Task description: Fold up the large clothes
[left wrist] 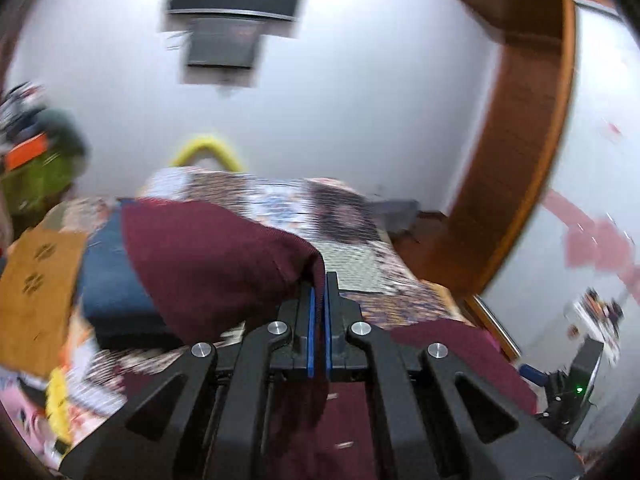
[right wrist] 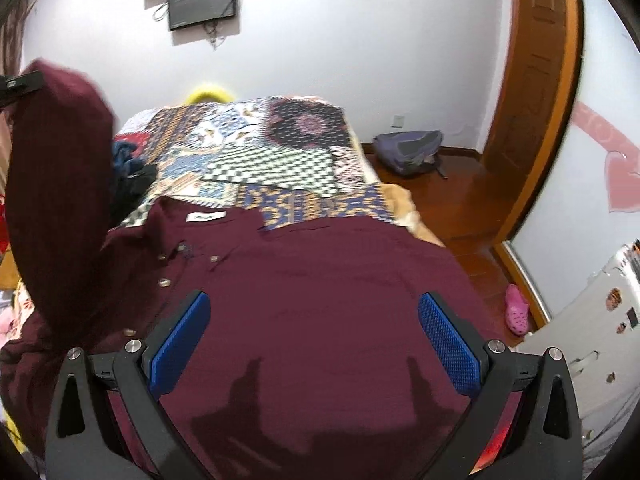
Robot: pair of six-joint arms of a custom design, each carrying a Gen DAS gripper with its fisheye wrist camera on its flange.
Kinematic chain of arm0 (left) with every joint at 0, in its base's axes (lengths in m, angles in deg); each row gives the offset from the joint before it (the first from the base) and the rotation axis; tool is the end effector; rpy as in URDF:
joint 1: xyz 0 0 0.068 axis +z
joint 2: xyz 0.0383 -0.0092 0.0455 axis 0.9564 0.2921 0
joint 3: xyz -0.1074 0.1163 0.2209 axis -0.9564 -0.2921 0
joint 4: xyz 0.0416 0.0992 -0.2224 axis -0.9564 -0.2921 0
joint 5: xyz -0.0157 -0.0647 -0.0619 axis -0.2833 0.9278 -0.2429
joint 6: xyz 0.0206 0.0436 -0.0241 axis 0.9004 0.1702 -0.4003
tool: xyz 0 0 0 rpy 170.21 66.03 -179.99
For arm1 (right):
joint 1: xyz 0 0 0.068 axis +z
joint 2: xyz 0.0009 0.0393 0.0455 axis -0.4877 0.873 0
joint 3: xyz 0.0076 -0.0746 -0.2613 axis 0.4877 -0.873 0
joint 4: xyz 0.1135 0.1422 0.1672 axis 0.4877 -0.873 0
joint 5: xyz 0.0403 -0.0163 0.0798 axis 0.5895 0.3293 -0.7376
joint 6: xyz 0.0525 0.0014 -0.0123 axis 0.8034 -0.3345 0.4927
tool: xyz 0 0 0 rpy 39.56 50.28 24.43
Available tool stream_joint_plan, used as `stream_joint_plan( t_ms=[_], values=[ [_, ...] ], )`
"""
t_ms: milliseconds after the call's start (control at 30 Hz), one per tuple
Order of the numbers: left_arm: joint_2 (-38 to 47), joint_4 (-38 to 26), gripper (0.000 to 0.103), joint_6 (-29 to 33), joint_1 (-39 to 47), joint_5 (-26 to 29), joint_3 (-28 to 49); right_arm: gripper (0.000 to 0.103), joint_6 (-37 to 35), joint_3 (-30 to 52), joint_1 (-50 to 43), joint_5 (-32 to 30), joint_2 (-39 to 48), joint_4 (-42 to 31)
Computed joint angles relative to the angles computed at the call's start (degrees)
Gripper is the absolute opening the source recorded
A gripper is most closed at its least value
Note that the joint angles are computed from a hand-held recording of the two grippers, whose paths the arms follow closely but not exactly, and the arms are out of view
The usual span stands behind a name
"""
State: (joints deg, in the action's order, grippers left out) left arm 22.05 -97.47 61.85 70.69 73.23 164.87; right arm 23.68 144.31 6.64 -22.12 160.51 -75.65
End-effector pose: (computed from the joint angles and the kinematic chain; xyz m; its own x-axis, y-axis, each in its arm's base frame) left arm 0.2647 -0.0154 0.4434 -0.5257 -0.1245 -0.8415 0.0776 0.9781 -0.1932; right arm 0.2013 0.1295 0.4019 -0.6993 -0.1203 -0.7046 -0.1309 0.9906 -0.0393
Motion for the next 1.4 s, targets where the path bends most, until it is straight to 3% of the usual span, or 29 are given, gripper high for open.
stream_joint_plan(
  t_ms=[133,267,467,600,700,733,867,1033,1133,1267,1333,1400],
  values=[
    [8.8,-0.4,0.002,-1.9,-12.3,-3.8,4.7,0.103,-1.7,-2.1,-4.9,-1.6,-2.3,-0.5],
    [16.0,-1.3,0.002,-2.7,-19.2,-4.6,5.6,0.103,-2.6,-4.7,-8.8,-4.2,-4.2,-1.0],
    [20.0,-2.8,0.004,-3.6,-26.5,-3.2,-0.5,0.103,-3.6,-7.0,-11.9,-7.5,-4.2,-1.7],
    [18.9,-4.6,0.02,-2.7,-30.1,-4.5,-2.5,0.103,-3.7,-6.2,-12.9,-11.2,-3.6,-1.8],
    [14.7,-4.5,0.051,-1.6,-29.3,-5.3,-4.2,0.103,-3.3,-4.6,-13.5,-15.3,-2.5,-1.8],
    [12.9,-3.7,0.057,-1.5,-28.8,-5.8,-5.2,0.103,-3.2,-4.6,-13.7,-16.3,-2.5,-1.5],
    [6.8,-4.7,0.061,1.0,-24.7,-8.2,-5.8,0.103,-1.7,-2.7,-14.5,-23.6,0.3,-0.6],
    [1.5,-5.2,0.077,6.5,-14.9,-10.6,-7.7,0.103,1.9,-2.2,-15.5,-31.2,4.3,1.3],
    [-0.6,-5.5,0.081,9.3,-6.4,-9.0,-9.0,0.102,4.1,-1.8,-15.9,-33.1,6.7,2.5],
    [-2.0,-7.1,0.082,13.8,6.8,-5.1,-9.9,0.08,7.5,-1.7,-16.5,-31.8,9.2,3.5],
    [-2.3,-7.2,0.082,16.7,12.9,-3.7,-11.4,0.055,7.7,-1.2,-16.7,-29.6,10.4,3.2],
    [-2.5,-7.4,0.082,19.0,17.4,-1.9,-13.1,0.044,7.3,-0.4,-17.1,-29.4,11.1,3.2]
  ],
)
